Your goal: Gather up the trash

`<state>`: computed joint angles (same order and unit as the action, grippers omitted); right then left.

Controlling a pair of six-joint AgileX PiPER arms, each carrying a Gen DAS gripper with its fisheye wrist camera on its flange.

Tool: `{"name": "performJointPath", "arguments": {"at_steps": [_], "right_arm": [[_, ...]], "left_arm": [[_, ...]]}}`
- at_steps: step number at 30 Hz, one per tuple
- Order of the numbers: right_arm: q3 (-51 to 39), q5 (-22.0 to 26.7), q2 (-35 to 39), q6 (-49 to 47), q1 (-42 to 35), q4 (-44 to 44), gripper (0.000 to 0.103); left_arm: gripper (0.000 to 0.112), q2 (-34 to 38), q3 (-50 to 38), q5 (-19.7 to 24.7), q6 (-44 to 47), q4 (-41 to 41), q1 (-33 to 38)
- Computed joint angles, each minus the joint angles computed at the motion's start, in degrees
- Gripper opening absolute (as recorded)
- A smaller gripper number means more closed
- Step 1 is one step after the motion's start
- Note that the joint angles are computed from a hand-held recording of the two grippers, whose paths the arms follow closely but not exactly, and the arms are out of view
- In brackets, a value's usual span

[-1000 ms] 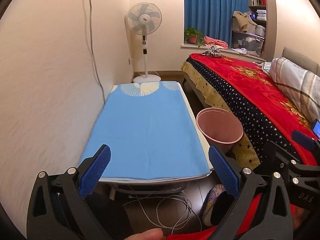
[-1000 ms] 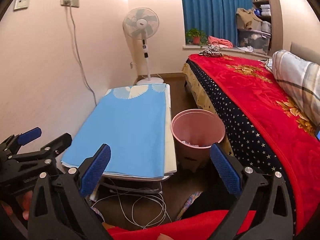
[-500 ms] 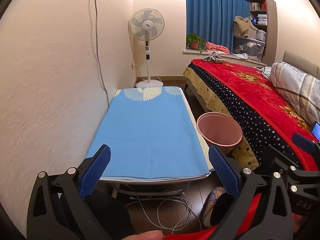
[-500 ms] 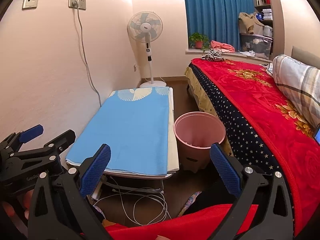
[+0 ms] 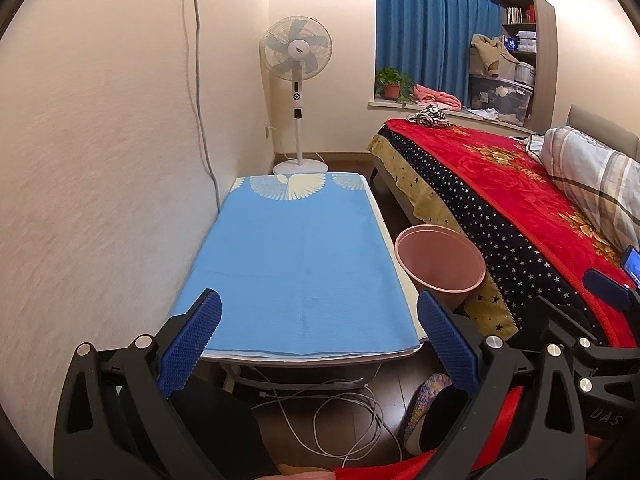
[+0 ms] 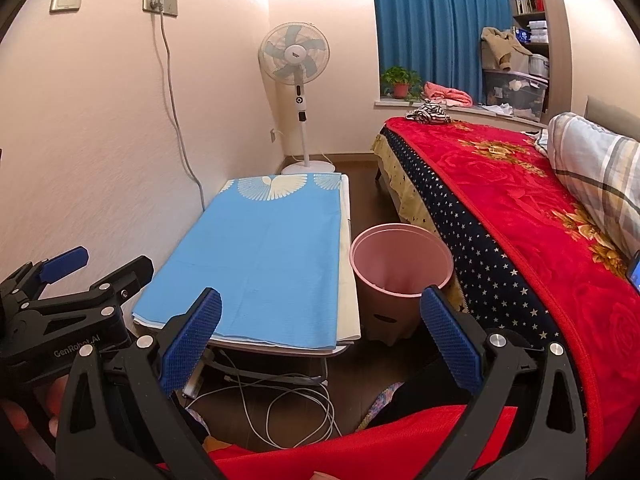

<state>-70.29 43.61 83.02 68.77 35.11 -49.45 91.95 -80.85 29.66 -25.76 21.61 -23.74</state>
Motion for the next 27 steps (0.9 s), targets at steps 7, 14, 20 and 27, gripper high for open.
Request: {"name": "performJointPath", "arguments": {"at_steps": [7,14,20,27], "right_arm": [[-0.35,0.18,0.37,0.08,0.27,0.02,0.098],[-0.06,0.25,0.3,0.53,0.4,-0.65,0.098],[0.01,0.58,0.12,0.81,0.95,-1.76,0.098],[-0.2,0.87,0.12,0.57,1.01,-1.66,0.098]], "left_arm": [[0.095,-0.19,0.11,0.25,-1.87,1.56,-0.45],[0.095,0.05,-0.05,0.21,-1.91,1.54,-0.37],[0.095,0.26,0.01,-0.16,-1.94,1.74,-0.11],[0.095,0.41,0.12,0.26,-5.24,4.87,-0.76]]}}
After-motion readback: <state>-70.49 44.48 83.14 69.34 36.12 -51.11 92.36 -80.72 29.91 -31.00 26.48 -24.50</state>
